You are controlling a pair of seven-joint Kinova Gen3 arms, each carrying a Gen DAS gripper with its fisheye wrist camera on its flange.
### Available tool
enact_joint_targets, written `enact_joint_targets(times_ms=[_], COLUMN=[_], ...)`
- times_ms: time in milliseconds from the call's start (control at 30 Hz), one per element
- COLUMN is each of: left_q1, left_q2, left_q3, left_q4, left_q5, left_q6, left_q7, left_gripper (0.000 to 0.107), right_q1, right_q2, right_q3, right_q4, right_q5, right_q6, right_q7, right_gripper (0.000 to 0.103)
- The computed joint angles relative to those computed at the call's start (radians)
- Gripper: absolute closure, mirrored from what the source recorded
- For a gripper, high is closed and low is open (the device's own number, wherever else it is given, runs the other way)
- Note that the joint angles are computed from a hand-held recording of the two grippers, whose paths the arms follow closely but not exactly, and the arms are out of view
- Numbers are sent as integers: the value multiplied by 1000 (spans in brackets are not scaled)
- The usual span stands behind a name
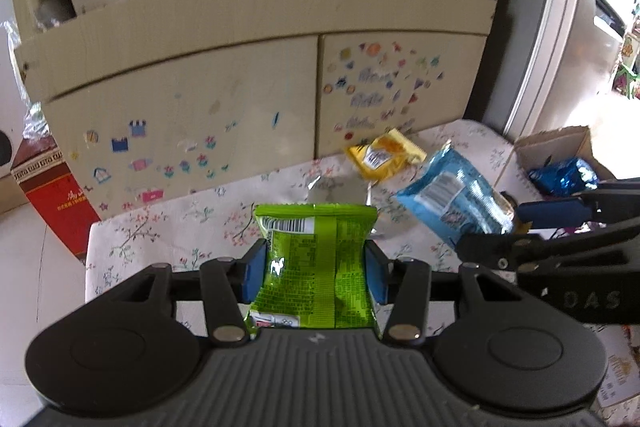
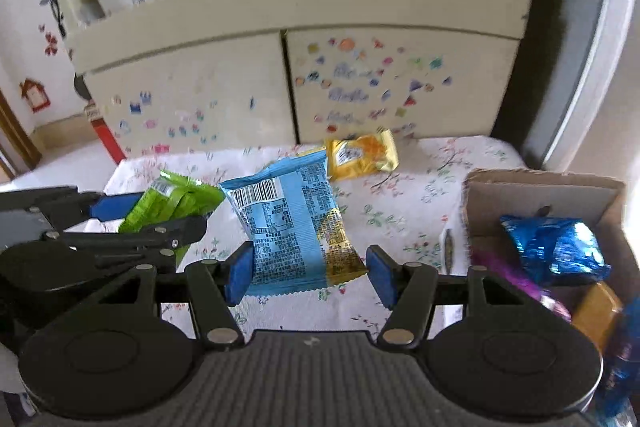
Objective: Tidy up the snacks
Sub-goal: 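Carry the green packet with the left tool while the right tool carries the light-blue packet to the box, then open the left tool over the box while the right tool releases the light-blue packet into it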
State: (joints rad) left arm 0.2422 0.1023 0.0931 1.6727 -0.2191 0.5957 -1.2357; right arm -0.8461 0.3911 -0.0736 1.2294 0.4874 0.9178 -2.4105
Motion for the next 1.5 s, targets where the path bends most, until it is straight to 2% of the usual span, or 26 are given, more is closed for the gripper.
enact_joint_targets(times_ms=[167, 333, 700, 900, 1100, 1300, 1500], left_q1=[-6, -6, 19, 31, 31, 27, 42], left_q2=[-16, -29, -30, -19, 6, 38, 77], left_q3=[8, 14, 39, 68, 113, 160, 189], left_q4=[0, 6, -1, -12, -21, -34, -57], left_q5=[39, 61, 90, 191, 358, 521, 624], left_q6=[-23, -53, -101, -145, -180, -179, -153], left_q7=[-10, -11, -33, -145, -324, -487, -574], left_gripper=[59, 59, 59, 58, 58, 58, 58], right_q1=[-29, -20, 43, 86, 132, 159, 165], right_q2=[-61, -126, -237, -275, -311, -325, -321], right_q3=[14, -3, -72, -97, -123, -149, -156], right_q4=[67, 142, 261, 299, 333, 344, 336], right_q5=[69, 125, 261, 333, 371, 375, 367], right_q6=[-23, -19, 0, 26, 45, 74, 115], right_q7=[-106, -223, -471, -618, -735, -778, -801], right_gripper=[37, 37, 37, 36, 36, 36, 36])
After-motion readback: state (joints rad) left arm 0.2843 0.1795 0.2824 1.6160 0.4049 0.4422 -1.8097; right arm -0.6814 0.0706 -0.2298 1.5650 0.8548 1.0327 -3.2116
